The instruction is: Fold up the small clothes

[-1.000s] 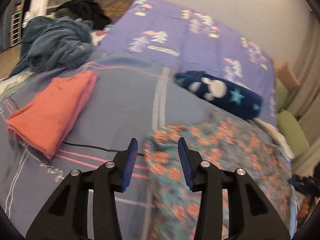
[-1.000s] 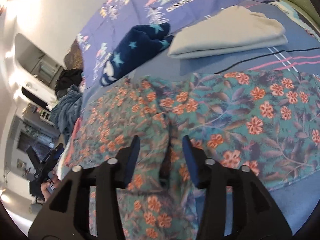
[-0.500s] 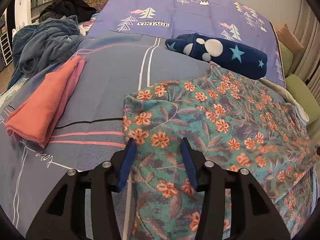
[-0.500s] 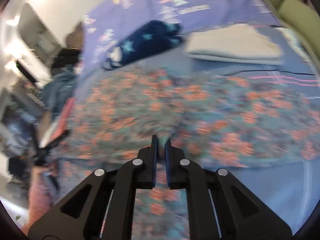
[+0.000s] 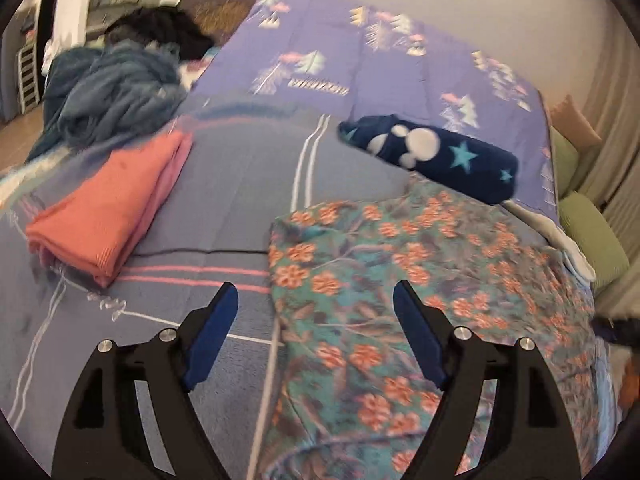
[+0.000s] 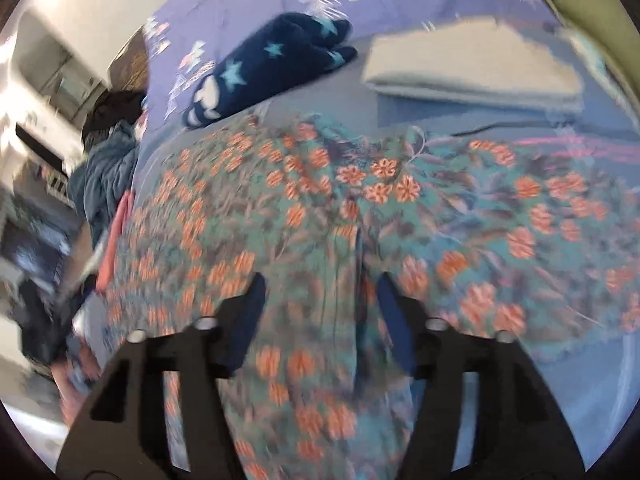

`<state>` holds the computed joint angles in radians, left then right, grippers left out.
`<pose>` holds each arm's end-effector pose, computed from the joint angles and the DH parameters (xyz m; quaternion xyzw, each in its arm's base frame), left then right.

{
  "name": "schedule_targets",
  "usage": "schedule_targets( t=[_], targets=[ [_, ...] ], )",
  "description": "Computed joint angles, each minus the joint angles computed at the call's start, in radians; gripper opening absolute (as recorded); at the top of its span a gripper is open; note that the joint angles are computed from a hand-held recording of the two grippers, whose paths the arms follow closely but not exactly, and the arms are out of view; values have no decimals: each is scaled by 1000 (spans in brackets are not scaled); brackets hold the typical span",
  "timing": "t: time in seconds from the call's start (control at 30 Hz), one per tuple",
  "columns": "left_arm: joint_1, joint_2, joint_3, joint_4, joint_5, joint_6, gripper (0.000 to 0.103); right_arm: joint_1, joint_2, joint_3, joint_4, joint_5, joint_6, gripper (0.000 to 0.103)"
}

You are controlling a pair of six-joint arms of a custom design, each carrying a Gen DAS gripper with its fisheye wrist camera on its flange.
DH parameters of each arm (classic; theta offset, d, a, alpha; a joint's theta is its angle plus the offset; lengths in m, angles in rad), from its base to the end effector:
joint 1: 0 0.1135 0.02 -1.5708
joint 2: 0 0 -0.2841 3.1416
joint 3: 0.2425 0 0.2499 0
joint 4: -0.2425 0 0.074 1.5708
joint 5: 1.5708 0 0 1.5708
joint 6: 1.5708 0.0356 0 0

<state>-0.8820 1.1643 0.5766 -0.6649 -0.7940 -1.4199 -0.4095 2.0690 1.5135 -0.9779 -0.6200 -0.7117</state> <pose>0.1301 -0.1180 0.1959 -0.3010 0.8616 0.0222 0.4082 0.3727 -0.1392 0.1832 -0.1490 0.9405 0.2488 0.1772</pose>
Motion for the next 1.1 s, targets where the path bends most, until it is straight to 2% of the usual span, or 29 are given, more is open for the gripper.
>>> schedule_targets(
  t=[0.03, 0.1, 0.13, 0.2, 0.23, 0.3, 0.33, 0.37, 0.4, 0.47, 0.5, 0.57, 0.63, 0.67, 0.7, 0.73, 0.77, 0.8, 0.83, 0.87, 0.9, 0.93, 0.97, 1.0, 1.03, 1.1],
  targets=[
    [-18, 29, 9, 0, -7, 7, 81, 16, 34, 24, 7, 2, 41, 48],
    [-7, 79, 4, 46, 14, 39, 81, 47, 18, -24, 124, 34, 112, 6],
    [17, 87, -14, 88, 54, 60, 81, 48, -27, -90, 190, 24, 115, 4],
    [89, 61, -58, 172, 140, 113, 81, 19, -102, -164, 233, -97, 72, 4],
    [115, 55, -74, 194, 170, 117, 81, 17, -149, -217, 300, -113, 83, 5],
    [119, 48, -88, 204, 174, 106, 81, 27, -203, -309, 500, -48, 166, 6],
    [109, 60, -78, 189, 163, 93, 81, 49, -179, -302, 532, 26, 192, 8],
    [101, 75, -70, 172, 155, 78, 81, 68, -116, -247, 489, 95, 195, 8],
    [96, 97, -54, 146, 148, 62, 81, 61, -57, -193, 429, 105, 210, 8],
    [84, 108, -43, 113, 133, 31, 81, 12, -45, -182, 395, 9, 221, 8],
    [82, 104, -46, 103, 129, 15, 81, -7, -55, -186, 375, -21, 206, 12],
    [81, 87, -54, 77, 123, -33, 81, -63, -91, -204, 301, -103, 117, 12],
    [68, 53, -72, 50, 103, -105, 81, -101, -111, -202, 164, -181, -31, 12],
    [50, 26, -84, 24, 77, -170, 81, -115, -110, -195, 43, -212, -168, 13],
    [22, 2, -92, -19, 39, -263, 81, -121, -106, -193, -22, -205, -246, 19],
    [-1, -12, -97, -53, 12, -329, 81, -111, -117, -219, -9, -164, -260, 26],
    [-24, -31, -107, -87, -11, -409, 81, -83, -151, -295, 108, -78, -206, 25],
    [-13, -42, -115, -81, 2, -405, 80, -48, -168, -347, 202, -26, -145, 13],
    [7, -45, -118, -71, 24, -387, 78, -43, -171, -385, 277, -12, -111, 9],
    [35, -47, -122, -65, 61, -367, 68, -59, -170, -387, 276, -41, -94, 9],
    [44, -55, -120, -75, 83, -357, 57, -76, -165, -361, 222, -65, -92, 12],
    [23, -68, -109, -109, 82, -368, 55, -101, -156, -330, 161, -99, -109, 20],
    [-28, -79, -94, -159, 57, -413, 54, -133, -153, -313, 113, -134, -139, 27],
    [-69, -85, -79, -197, 34, -451, 54, -171, -149, -297, 89, -163, -164, 43],
    [-144, -92, -52, -254, -7, -516, 54, -217, -160, -297, 100, -192, -176, 52],
    [-227, -76, -17, -286, -50, -562, 54, -275, -130, -265, 119, -212, -181, 59]
  ],
)
